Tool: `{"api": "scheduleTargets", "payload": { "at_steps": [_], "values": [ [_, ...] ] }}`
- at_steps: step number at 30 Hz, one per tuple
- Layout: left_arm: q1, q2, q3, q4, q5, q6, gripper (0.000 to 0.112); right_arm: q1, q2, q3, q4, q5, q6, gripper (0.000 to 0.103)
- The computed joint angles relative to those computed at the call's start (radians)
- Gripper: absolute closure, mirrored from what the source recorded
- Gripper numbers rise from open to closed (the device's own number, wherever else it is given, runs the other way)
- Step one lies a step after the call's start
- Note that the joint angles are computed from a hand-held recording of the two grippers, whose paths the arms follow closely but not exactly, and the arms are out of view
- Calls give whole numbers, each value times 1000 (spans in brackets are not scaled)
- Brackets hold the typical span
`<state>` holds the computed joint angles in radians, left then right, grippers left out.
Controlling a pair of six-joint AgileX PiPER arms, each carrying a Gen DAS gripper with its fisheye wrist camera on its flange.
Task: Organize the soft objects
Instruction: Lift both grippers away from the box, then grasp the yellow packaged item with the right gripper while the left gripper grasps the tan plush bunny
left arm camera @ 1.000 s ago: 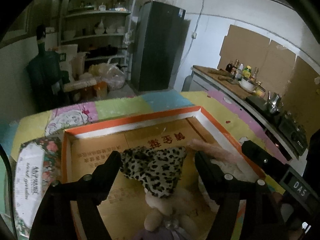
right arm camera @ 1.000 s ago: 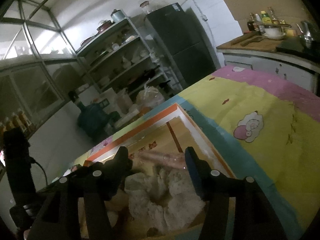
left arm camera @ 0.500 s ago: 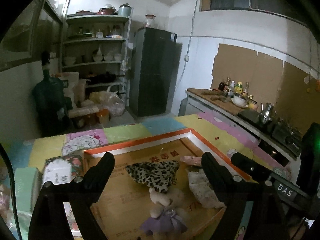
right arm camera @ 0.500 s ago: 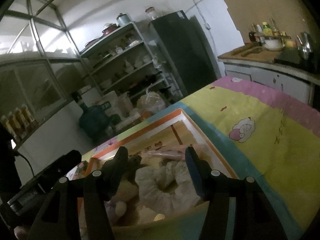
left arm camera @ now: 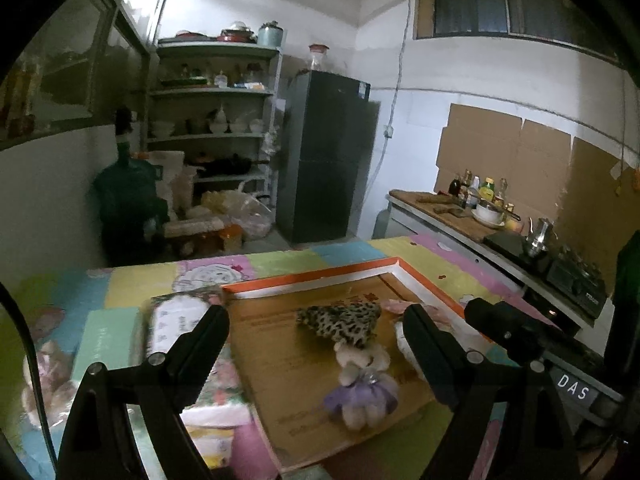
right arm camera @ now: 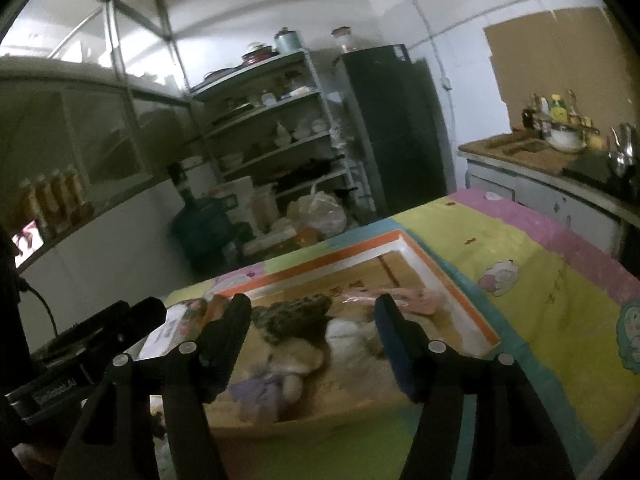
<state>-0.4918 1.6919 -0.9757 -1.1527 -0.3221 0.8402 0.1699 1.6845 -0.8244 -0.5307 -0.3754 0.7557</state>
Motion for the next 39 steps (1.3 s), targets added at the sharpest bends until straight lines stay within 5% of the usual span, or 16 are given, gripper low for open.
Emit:
{"api": "scheduleTargets", "payload": {
  "at_steps": [10,22,39],
  "values": [
    [28,-180,224,144,-56,-172,24,155,-58,42,225,45,-211,35],
    [182,-375,424,254,-4,-298,24,365,-63,34,589,88,-566,35],
    [469,-518,646,808,33,-804,24,542,36,-16,996,120,-948,35]
  ]
}}
